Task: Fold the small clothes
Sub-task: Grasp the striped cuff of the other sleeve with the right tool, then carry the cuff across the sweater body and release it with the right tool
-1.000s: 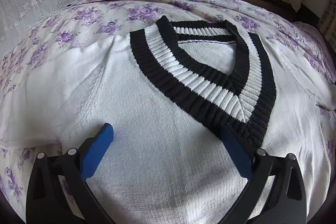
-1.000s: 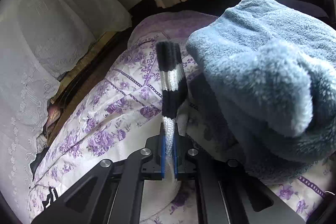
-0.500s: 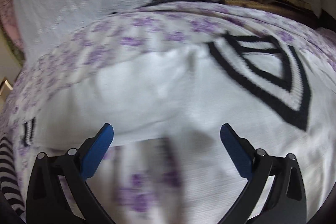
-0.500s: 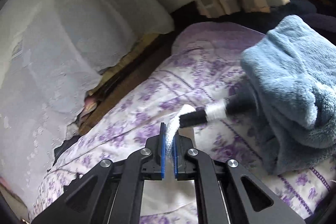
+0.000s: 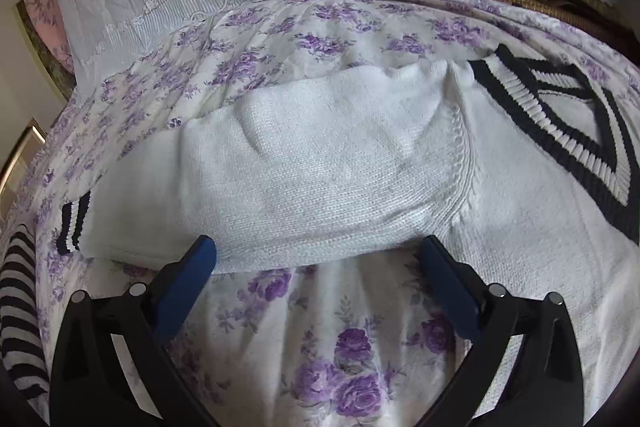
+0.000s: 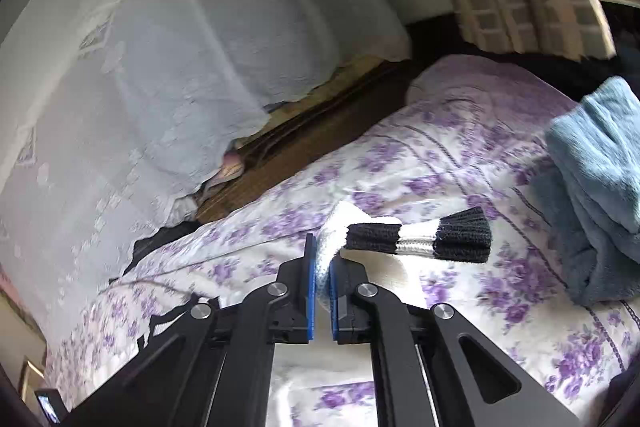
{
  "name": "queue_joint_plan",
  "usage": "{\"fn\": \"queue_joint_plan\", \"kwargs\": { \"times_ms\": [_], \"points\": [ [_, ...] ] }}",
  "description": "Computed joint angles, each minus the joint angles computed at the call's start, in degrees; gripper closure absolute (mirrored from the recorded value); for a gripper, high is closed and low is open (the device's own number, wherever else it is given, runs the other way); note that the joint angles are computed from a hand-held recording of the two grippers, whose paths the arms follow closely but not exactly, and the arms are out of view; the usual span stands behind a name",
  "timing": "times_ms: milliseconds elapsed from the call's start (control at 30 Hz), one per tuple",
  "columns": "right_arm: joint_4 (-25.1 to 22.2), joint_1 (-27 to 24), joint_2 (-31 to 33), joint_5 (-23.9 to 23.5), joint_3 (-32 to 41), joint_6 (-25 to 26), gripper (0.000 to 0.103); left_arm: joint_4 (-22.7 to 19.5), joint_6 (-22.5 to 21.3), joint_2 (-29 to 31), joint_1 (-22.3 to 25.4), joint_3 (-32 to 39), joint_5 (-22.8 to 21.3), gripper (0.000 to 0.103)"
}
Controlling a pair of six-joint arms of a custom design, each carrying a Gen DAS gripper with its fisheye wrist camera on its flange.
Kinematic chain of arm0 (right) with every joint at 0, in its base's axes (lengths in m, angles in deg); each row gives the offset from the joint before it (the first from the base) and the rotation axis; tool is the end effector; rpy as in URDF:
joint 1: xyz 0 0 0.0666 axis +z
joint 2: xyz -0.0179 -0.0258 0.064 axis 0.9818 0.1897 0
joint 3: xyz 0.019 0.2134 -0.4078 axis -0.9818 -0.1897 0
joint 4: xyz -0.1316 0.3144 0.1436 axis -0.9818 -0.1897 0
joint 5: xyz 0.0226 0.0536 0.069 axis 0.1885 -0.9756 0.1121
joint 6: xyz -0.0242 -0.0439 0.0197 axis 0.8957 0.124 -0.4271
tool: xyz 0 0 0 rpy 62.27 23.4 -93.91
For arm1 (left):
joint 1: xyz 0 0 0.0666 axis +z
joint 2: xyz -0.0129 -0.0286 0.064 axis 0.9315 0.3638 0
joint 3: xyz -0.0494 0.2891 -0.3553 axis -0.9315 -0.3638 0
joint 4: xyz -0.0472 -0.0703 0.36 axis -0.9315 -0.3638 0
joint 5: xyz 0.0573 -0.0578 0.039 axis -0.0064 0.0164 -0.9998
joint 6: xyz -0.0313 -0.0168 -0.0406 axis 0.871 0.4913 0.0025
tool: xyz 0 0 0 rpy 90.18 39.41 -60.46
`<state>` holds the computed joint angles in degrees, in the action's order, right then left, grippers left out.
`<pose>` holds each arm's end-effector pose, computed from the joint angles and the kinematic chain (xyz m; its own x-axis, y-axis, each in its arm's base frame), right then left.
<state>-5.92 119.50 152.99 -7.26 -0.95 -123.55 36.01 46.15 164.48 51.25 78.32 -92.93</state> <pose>0.3429 0.2522 0.5216 -0.0596 0.6593 -0.7495 0.6812 0.5757 0.4523 0.6071 -0.1838 0.4407 -0.7228 0.3243 -0.6102 0.2490 0.9460 0.2078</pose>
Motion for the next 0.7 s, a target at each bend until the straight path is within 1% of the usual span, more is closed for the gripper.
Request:
{"fn": "queue_joint_plan", "kwargs": {
  "times_ms": [133,233,400,567,700],
  "points": [
    [1.85,0.0,1.71,-0.25,2.84,3.68,0.097,-0.98,0.89,0.3,0.47,0.64,1.37,0.004],
    [3.16,-0.23,3.53,-0.94,5.73,7.16,0.097,-0.69,0.98,0.25,0.22,0.39,0.8,0.004],
    [3.98,0.19,7.17,-1.14,11.51,12.57,0.097,-0.53,0.82,0.36,-0.05,0.32,-0.08,0.004],
    [4.16,0.47,10.52,-1.96,16.44,16.45,0.097,-0.69,0.97,0.46,-0.06,0.46,-0.11,0.004],
    [5.45,0.65,12.83,-3.58,19.03,19.08,0.097,-0.59,0.84,0.58,-0.14,0.48,-0.48,0.004]
  ]
}}
